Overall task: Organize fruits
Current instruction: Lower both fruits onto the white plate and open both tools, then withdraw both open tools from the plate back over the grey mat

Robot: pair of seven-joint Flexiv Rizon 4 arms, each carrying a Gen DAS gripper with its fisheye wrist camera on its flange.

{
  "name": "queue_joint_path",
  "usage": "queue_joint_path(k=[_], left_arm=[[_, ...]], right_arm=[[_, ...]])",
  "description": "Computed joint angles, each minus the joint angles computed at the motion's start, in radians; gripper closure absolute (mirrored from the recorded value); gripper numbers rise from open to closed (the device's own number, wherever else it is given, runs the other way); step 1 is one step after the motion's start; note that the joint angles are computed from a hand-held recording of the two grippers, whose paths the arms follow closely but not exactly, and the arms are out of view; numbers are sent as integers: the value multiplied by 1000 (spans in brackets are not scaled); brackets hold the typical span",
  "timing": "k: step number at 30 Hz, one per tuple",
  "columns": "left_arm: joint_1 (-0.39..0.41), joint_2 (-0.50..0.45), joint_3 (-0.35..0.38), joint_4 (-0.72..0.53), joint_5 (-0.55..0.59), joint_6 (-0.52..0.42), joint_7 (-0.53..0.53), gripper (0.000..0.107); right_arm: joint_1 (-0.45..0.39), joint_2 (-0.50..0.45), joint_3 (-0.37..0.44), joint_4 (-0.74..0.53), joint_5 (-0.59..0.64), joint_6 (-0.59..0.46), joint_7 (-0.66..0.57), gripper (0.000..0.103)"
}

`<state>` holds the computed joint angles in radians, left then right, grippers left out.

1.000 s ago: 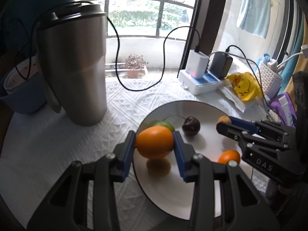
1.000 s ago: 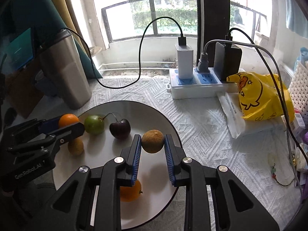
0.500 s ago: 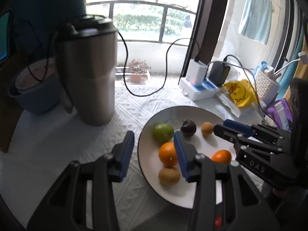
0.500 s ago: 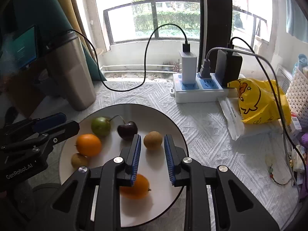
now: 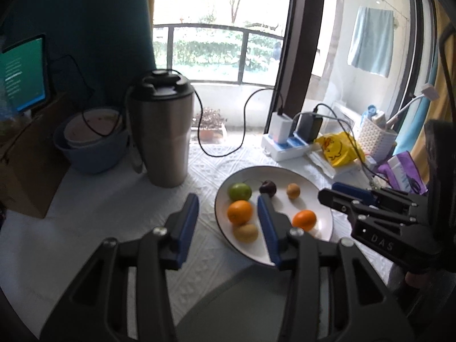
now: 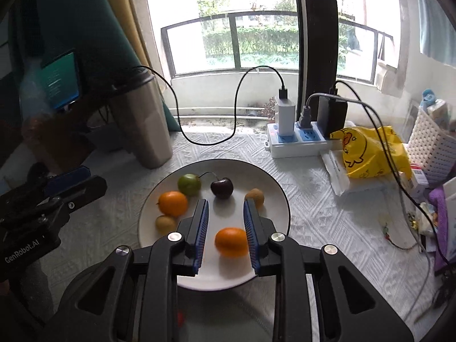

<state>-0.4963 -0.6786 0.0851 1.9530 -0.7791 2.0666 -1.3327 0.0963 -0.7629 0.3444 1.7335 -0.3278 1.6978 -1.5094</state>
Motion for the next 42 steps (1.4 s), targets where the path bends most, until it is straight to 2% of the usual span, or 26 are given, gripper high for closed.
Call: queue_joint_path(k=[9, 12, 19, 35, 42], left_arm=[[-2, 61, -37, 94, 28, 76, -29, 62], [49, 85, -88, 133, 88, 88, -91, 63], [-12, 110, -75, 195, 61, 122, -92, 63], [-65, 149, -122, 322, 26, 215, -92, 62], [-47, 139, -136, 371, 51, 213, -136, 62]], right_arm=[[60, 92, -71, 133, 10, 94, 30, 76], [93, 120, -111, 182, 17, 124, 49, 76], [177, 179, -198, 288, 37, 186, 62, 76], [270, 266, -267, 459, 125, 276, 17, 76], [290, 268, -276, 485, 160, 280, 8, 76]])
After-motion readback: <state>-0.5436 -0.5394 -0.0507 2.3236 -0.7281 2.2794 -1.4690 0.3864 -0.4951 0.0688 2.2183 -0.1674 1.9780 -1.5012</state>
